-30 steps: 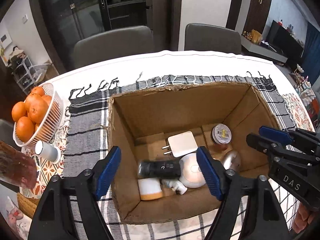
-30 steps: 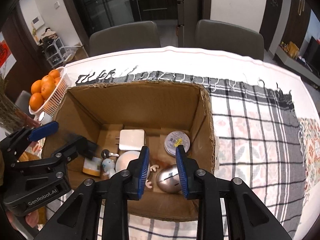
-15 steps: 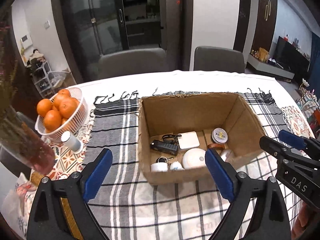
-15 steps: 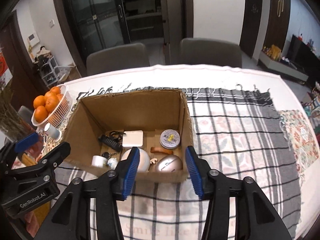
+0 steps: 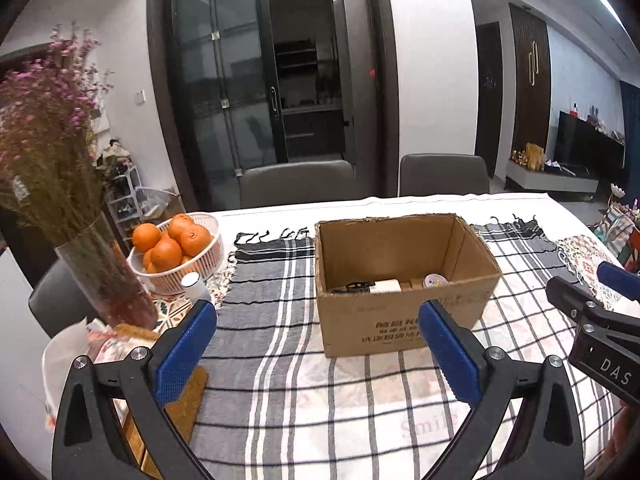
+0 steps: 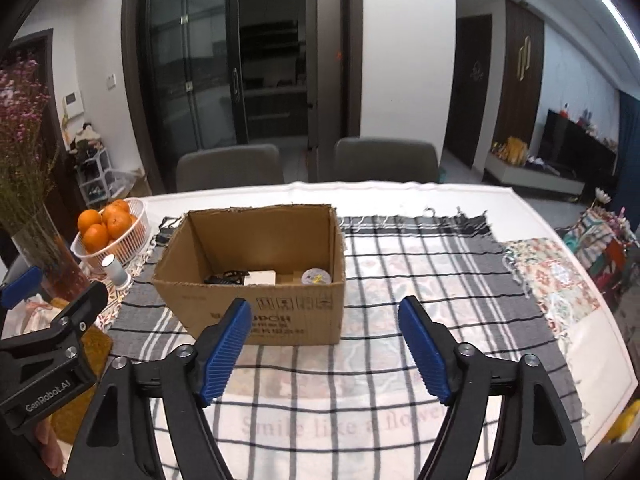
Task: Organize rigid objects
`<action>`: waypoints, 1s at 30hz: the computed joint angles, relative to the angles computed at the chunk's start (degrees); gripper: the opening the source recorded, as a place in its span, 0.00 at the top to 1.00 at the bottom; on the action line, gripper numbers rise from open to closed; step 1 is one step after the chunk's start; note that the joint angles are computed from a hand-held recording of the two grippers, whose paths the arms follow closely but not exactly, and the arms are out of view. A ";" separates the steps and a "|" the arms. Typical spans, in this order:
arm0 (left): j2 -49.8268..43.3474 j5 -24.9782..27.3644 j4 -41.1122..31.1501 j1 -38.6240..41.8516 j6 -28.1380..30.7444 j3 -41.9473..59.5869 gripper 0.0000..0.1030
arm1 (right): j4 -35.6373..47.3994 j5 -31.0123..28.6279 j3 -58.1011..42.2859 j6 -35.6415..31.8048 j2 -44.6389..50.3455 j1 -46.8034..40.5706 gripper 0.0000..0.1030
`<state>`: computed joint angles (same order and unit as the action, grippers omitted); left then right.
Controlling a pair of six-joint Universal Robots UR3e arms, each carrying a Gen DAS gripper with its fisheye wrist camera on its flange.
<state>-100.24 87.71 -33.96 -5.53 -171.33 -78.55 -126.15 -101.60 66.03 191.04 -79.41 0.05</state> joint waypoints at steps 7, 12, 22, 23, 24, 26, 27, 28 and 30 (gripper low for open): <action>11.43 -0.91 8.56 1.27 -0.55 -16.40 0.00 | -6.85 -3.54 14.86 0.71 -10.85 3.01 0.24; 19.87 -4.10 9.93 3.51 0.07 -24.86 0.00 | -9.16 -4.58 21.81 1.16 -16.60 4.80 0.23; 30.87 -11.38 8.76 7.95 1.38 -34.20 0.00 | -13.48 -8.25 31.17 3.33 -24.06 8.00 0.20; 31.34 -11.59 8.84 8.06 1.34 -34.57 0.00 | -13.62 -9.01 31.74 3.62 -24.63 8.55 0.20; 31.69 -11.11 9.02 7.71 1.30 -34.89 0.00 | -13.83 -9.41 32.11 3.70 -25.02 8.76 0.20; 32.01 -11.30 8.74 7.70 1.26 -35.02 0.00 | -13.97 -10.33 32.31 3.85 -25.35 9.36 0.20; 32.26 -11.83 8.30 7.90 1.23 -35.03 0.00 | -13.87 -10.63 32.47 3.81 -25.52 9.55 0.20; 32.62 -12.44 7.80 8.13 1.21 -35.15 0.00 | -13.68 -10.94 32.46 3.83 -25.67 9.78 0.20; 32.86 -13.05 7.98 8.47 1.23 -35.43 0.00 | -13.96 -11.30 32.54 3.75 -25.97 9.95 0.20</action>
